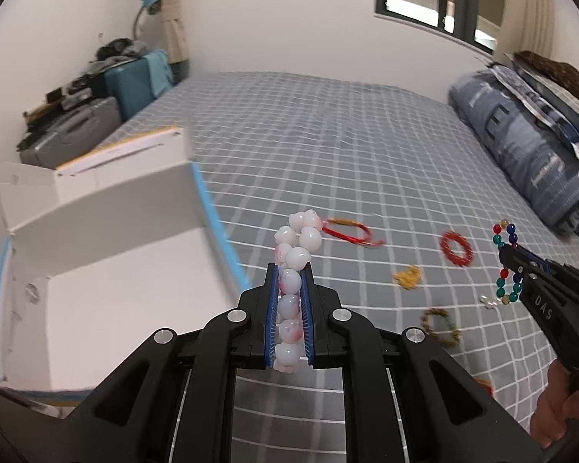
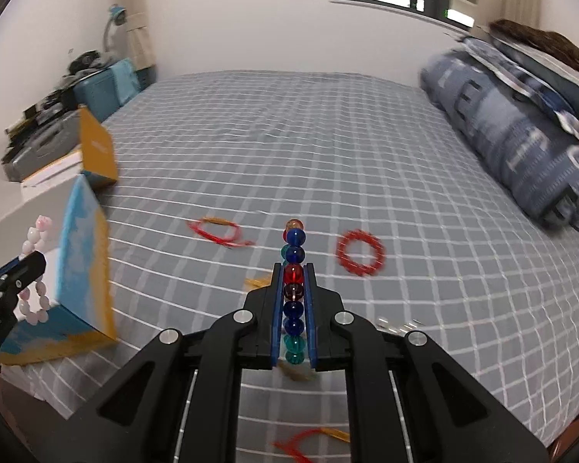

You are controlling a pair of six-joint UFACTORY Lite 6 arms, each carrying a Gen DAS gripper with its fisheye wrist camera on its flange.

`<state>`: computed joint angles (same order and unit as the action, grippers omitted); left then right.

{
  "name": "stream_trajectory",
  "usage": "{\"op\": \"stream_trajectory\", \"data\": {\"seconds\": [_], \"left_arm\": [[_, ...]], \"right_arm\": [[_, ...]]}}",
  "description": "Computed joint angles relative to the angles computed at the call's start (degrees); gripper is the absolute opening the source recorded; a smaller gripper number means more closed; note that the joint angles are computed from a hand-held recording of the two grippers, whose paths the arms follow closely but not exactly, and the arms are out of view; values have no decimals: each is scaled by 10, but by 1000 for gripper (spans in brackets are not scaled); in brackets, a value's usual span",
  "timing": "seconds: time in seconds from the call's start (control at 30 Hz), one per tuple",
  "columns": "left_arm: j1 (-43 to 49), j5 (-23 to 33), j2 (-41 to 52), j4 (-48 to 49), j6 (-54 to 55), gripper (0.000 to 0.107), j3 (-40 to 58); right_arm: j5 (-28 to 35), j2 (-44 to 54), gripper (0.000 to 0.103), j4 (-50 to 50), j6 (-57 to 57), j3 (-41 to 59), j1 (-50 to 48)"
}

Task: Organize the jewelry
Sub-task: 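Carry both held bracelets over the open white box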

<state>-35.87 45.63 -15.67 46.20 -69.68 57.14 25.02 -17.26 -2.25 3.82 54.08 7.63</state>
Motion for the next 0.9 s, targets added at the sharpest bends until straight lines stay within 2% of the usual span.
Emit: {"op": "stream_trajectory", "data": {"seconds": [0.3, 0.43, 0.57, 0.73, 0.9], "left_arm": [[182, 2, -121, -92, 171, 11, -49], [321, -25, -167, -178, 310, 11, -72], [458, -48, -190, -275, 454, 11, -89], [618, -67, -189, -404, 638, 11, -111], [709, -87, -159, -485, 748, 11, -130]], "right_arm": [[53, 132, 9, -170, 227, 172, 219], [73, 204, 9, -210, 283, 259, 306], [89, 274, 9, -197, 284, 340, 364], [107, 383, 9, -110, 220, 451, 407], [147, 498, 9, -93, 203, 562, 443]]}}
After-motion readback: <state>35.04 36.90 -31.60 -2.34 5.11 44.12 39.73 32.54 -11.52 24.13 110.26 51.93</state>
